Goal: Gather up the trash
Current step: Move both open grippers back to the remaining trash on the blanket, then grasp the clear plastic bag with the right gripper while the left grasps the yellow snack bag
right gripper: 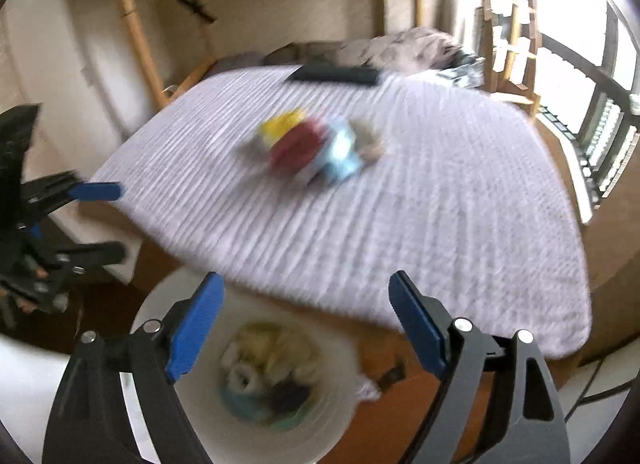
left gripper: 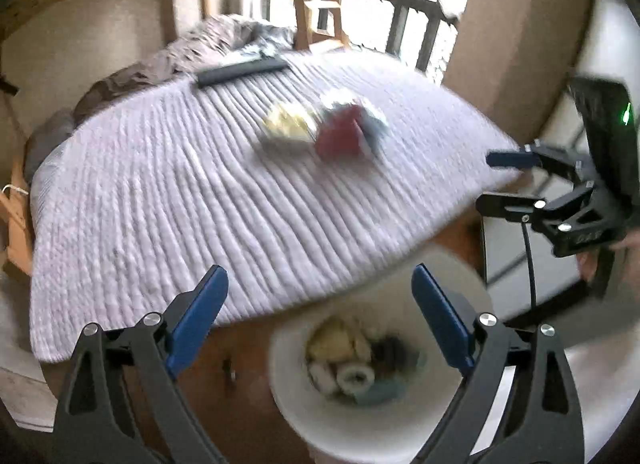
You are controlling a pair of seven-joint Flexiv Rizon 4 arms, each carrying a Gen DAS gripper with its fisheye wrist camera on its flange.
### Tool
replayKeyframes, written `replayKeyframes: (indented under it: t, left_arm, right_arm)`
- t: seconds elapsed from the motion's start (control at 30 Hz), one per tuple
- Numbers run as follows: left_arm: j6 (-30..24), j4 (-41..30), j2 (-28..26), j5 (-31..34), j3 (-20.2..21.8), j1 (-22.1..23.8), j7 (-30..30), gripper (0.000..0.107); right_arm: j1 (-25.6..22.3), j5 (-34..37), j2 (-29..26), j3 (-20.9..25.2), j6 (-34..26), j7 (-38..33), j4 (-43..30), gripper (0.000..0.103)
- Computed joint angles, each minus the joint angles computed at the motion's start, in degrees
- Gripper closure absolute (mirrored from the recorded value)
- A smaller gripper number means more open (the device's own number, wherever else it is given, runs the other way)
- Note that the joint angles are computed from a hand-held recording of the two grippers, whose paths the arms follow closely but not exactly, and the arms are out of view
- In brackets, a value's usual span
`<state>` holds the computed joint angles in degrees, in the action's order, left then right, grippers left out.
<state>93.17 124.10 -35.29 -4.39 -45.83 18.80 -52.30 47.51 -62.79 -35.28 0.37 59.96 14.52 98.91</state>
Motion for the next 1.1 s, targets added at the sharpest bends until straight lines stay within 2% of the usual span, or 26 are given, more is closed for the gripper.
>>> replayKeyframes:
  t: [0.03,0.1,0.17,0.2,0.27,0.33,0.43,0.6,0.7,0.87,1.1]
  left_arm:
    - [0.3,-2.2,-0.8,-0.7,1.8,-2.0,-0.7,0.012]
    - [0.5,-7.0,-1.3,-1.9,7.9,-8.1,-2.2,0.012]
    - [-0.9,-12.1,-2.9,-2.4,11.7,-12.4,-2.8,0.012]
    - [-1.7,-13.5,-3.6,-3.4,12.3,-13.2,-1.9,0.012]
    - [-3.7,-17.8,-5.3,-4.5,14.0,-16.3,-0.8,0.012]
    - [-5.7,-22.9,-7.1,-4.6,18.4,-20.9,0.2,0.015]
    - [-9.3,-28.0,-8.7,-6.4,22.1,-24.8,2.4,0.020]
    - [-16.5,-34.7,-11.5,-9.8,25.4,-28.4,4.7,0.032]
    - [-19.8,-35.4,-12.2,-12.7,22.7,-26.8,8.9,0.032]
    - [-22.0,-37.3,-12.8,-15.1,23.3,-28.3,13.4,0.032]
    - [-25.5,-39.2,-12.8,-18.1,25.8,-29.5,13.9,0.035]
  right_arm:
    - [-0.6,0.1,0.4,-0.4,-0.1,0.2,0.3,0.020]
    - [-2.0,-1.0,0.4,-1.6,1.1,0.9,0.3,0.020]
    - [-4.0,-1.5,-0.4,-2.5,3.0,0.9,-0.6,0.024]
    - [-5.0,-1.5,-0.9,-2.7,4.4,0.4,-1.1,0.027]
    - [-6.6,0.6,-2.6,-2.6,5.3,-2.8,-3.2,0.030]
    - [-7.5,3.4,-4.1,-2.5,5.0,-7.1,-5.2,0.033]
    - [-8.8,9.1,-7.0,-1.9,5.1,-13.7,-8.9,0.037]
    - [-9.4,16.2,-10.7,-1.3,6.0,-22.9,-13.7,0.039]
    - [-9.5,19.1,-11.9,-1.6,8.4,-26.1,-14.8,0.041]
    - [-9.0,23.3,-12.7,-1.9,8.9,-32.0,-16.6,0.046]
    - [-9.0,29.1,-15.1,-1.5,7.9,-39.3,-20.6,0.046]
